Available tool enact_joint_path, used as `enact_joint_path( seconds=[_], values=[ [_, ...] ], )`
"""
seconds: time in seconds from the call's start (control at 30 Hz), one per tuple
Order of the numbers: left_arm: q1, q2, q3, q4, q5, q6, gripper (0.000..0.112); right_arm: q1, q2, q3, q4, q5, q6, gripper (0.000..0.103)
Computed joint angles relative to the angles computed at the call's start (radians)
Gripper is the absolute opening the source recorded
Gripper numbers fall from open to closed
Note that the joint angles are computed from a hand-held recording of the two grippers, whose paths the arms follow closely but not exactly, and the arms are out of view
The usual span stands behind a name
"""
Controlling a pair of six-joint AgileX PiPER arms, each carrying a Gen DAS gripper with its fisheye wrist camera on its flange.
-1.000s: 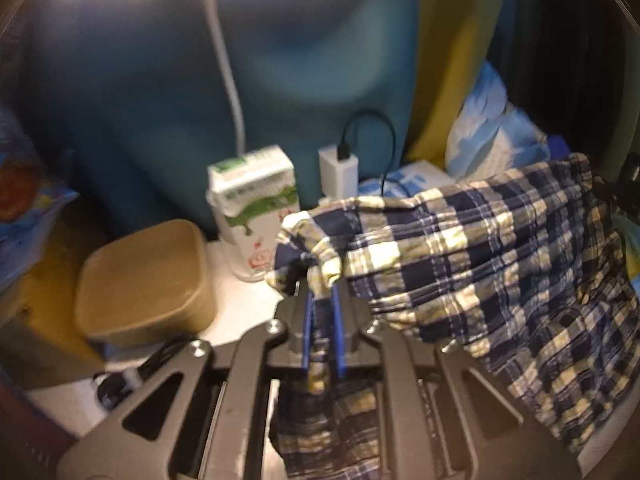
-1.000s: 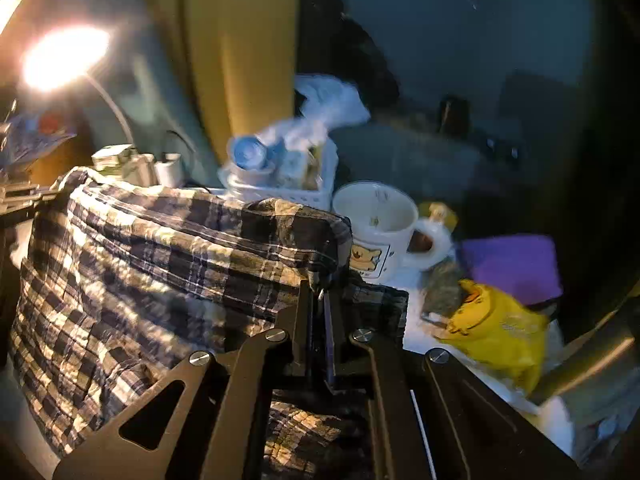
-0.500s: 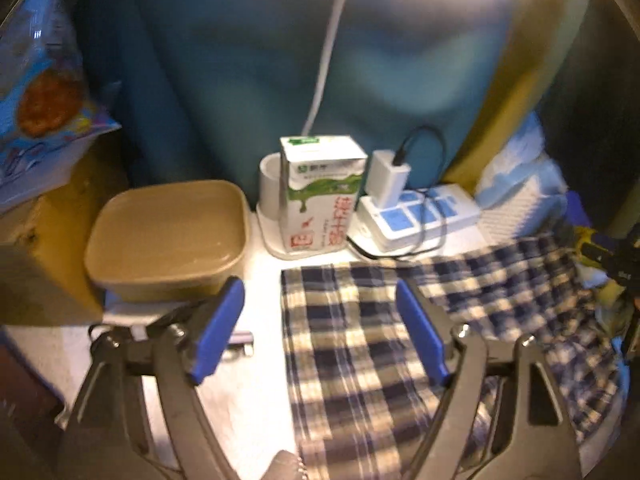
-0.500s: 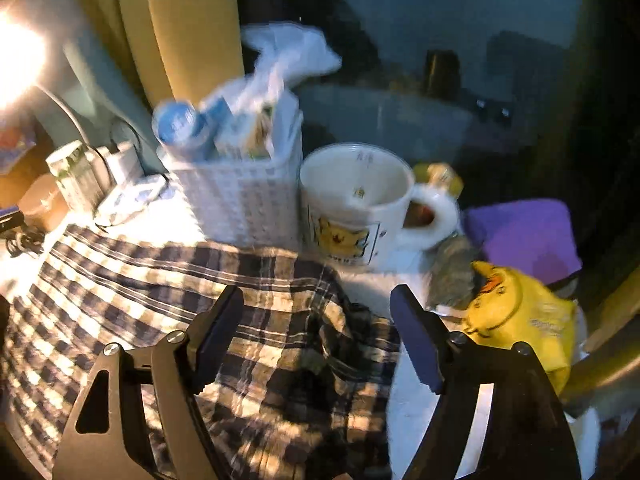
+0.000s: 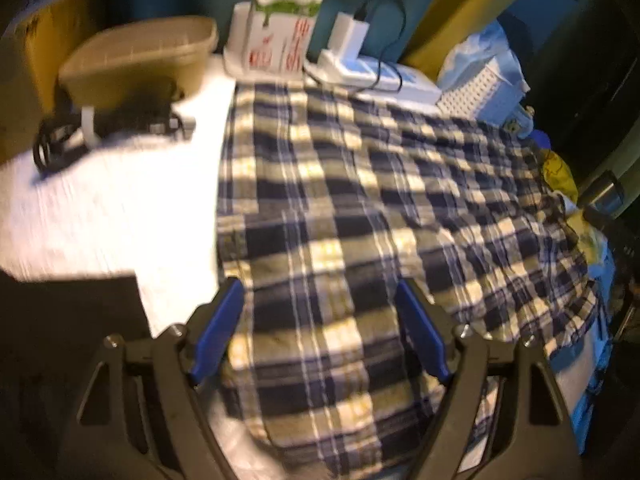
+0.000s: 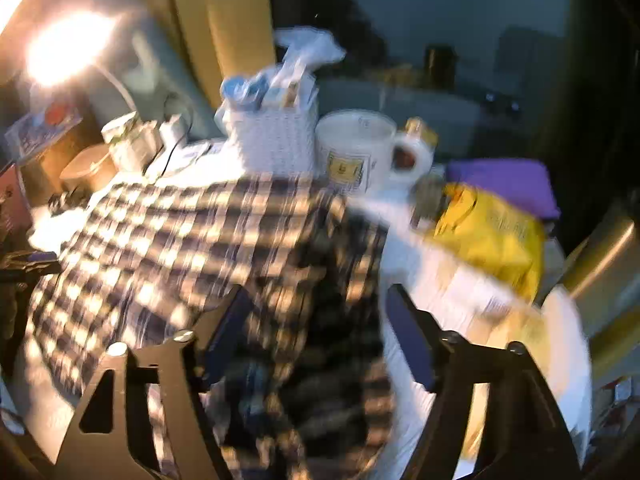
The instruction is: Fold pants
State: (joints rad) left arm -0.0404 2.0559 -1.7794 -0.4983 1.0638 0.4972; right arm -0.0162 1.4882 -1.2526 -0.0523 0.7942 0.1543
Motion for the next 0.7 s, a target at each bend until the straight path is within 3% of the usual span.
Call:
enact_joint_path(
  seconds=[0.1,0.23,0.3,0.33,0.4,0.43,0.47,0.6,0.7],
  values=[
    [0.004,-0.054,0.090,-0.037,-0.055,0.052,0.079,0.021,-0.009,0.055,0.052,-0.015,-0.044,0.049],
    [-0.027,-0.073,0.133,-0.028,-0.118,0.112,0.078,0.030,0.026,0.037,0.046,-0.039,-0.023,0.048],
    [-0.048,-0.072,0.148,-0.010,-0.148,0.125,0.065,0.000,0.080,-0.008,0.081,-0.039,-0.034,0.048],
    [-0.055,-0.065,0.140,0.004,-0.150,0.113,0.048,-0.012,0.110,-0.029,0.105,-0.042,-0.048,0.048],
    [-0.060,-0.065,0.146,0.014,-0.170,0.095,0.032,-0.041,0.156,-0.058,0.196,-0.035,-0.123,0.043],
    [-0.056,-0.067,0.143,0.000,-0.161,0.098,0.021,-0.045,0.175,-0.066,0.224,-0.034,-0.141,0.018],
    [-0.050,-0.075,0.145,-0.020,-0.153,0.109,0.015,-0.039,0.180,-0.066,0.225,-0.036,-0.138,0.006],
    [-0.033,-0.142,0.180,-0.075,-0.147,0.158,0.010,0.023,0.095,-0.027,0.104,-0.065,-0.061,0.006],
    [-0.012,-0.204,0.208,-0.114,-0.124,0.197,0.009,0.060,-0.005,-0.022,-0.014,-0.040,0.022,0.006]
  ],
)
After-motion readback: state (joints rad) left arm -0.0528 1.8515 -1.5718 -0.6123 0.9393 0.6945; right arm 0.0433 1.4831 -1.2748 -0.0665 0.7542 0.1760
